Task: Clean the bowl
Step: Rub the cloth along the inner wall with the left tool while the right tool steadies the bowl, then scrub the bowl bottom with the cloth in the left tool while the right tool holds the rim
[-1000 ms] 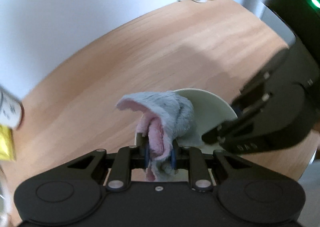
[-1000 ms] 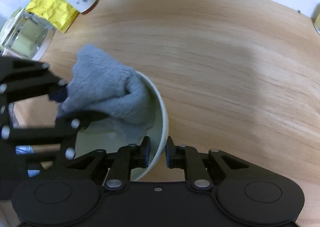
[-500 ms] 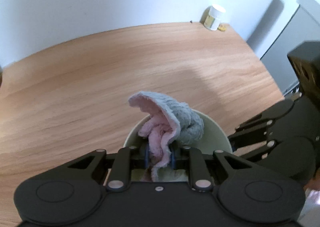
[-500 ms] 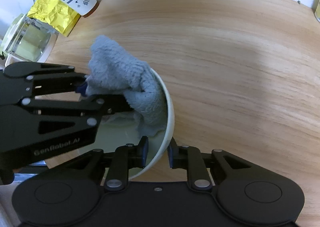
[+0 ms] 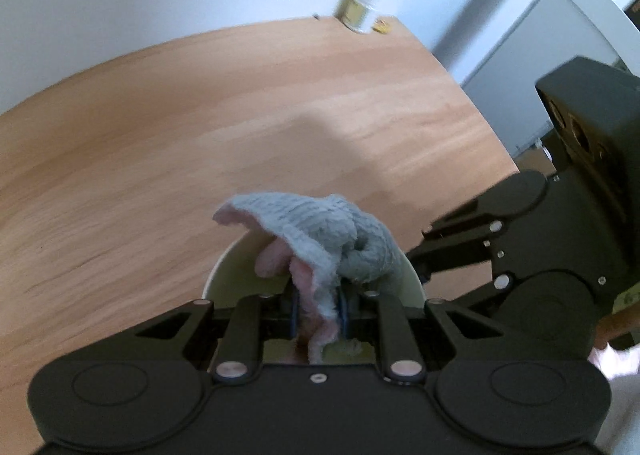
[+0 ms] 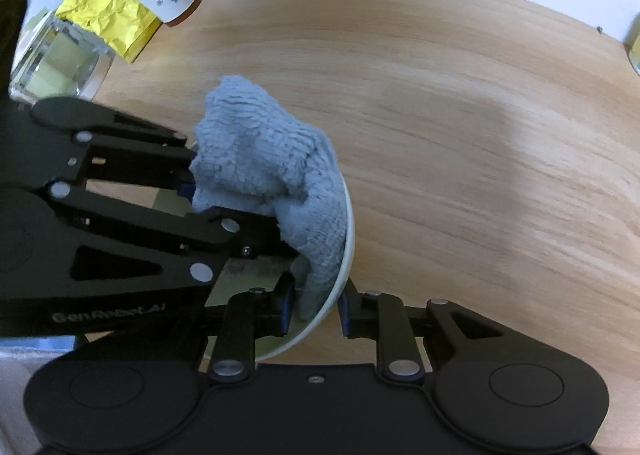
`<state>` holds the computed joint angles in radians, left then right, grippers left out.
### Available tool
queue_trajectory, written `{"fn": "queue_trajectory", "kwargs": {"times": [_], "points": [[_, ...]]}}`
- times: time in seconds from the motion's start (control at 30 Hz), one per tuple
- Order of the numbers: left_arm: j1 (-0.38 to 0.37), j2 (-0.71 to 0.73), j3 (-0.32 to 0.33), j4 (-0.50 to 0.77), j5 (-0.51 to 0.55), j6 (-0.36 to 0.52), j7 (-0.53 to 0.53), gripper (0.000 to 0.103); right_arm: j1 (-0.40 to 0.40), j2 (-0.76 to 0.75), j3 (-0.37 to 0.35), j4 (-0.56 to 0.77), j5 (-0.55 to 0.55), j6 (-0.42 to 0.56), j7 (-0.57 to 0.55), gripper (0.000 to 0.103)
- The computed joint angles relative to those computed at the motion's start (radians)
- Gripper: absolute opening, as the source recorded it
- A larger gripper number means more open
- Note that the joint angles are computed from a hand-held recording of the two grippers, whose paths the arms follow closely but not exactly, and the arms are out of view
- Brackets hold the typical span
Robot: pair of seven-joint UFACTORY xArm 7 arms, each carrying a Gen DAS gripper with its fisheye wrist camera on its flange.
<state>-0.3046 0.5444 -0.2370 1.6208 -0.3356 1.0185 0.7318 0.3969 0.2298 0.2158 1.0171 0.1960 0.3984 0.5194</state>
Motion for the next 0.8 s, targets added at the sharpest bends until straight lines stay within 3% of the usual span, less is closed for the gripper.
{"fn": "queue_trajectory", "kwargs": {"times": [0.13,0.37,0.47,0.53,0.77,0.8], "points": [[-0.022,0.009,0.011,0.024,0.066,0.040,0.028,0.017,0.000,-0.002,0.001,0.005,-0.005,0.021,-0.015,0.026],[-0.052,-0.039,0.024,-0.042,0.148,-0.009,0.057,0.019,-0.001,-0.026,0.002,-0.005,0.013,0.047,-0.016,0.026],[-0.047,-0.064,0.025,-0.058,0.141,-0.008,0.040,0.030,-0.014,-0.040,0.010,-0.015,0.060,0.048,-0.041,0.026],[-0.042,-0.098,0.022,-0.090,0.131,-0.038,0.042,0.046,-0.014,-0.050,0.009,-0.024,0.071,0.044,-0.044,0.027],[-0.032,-0.136,0.014,-0.126,0.079,-0.086,0.035,0.046,-0.012,-0.091,0.016,-0.088,0.146,-0.041,-0.039,0.028],[-0.034,-0.132,0.014,-0.123,0.078,-0.087,0.028,0.042,-0.010,-0.093,0.015,-0.092,0.143,-0.046,-0.036,0.028]]}}
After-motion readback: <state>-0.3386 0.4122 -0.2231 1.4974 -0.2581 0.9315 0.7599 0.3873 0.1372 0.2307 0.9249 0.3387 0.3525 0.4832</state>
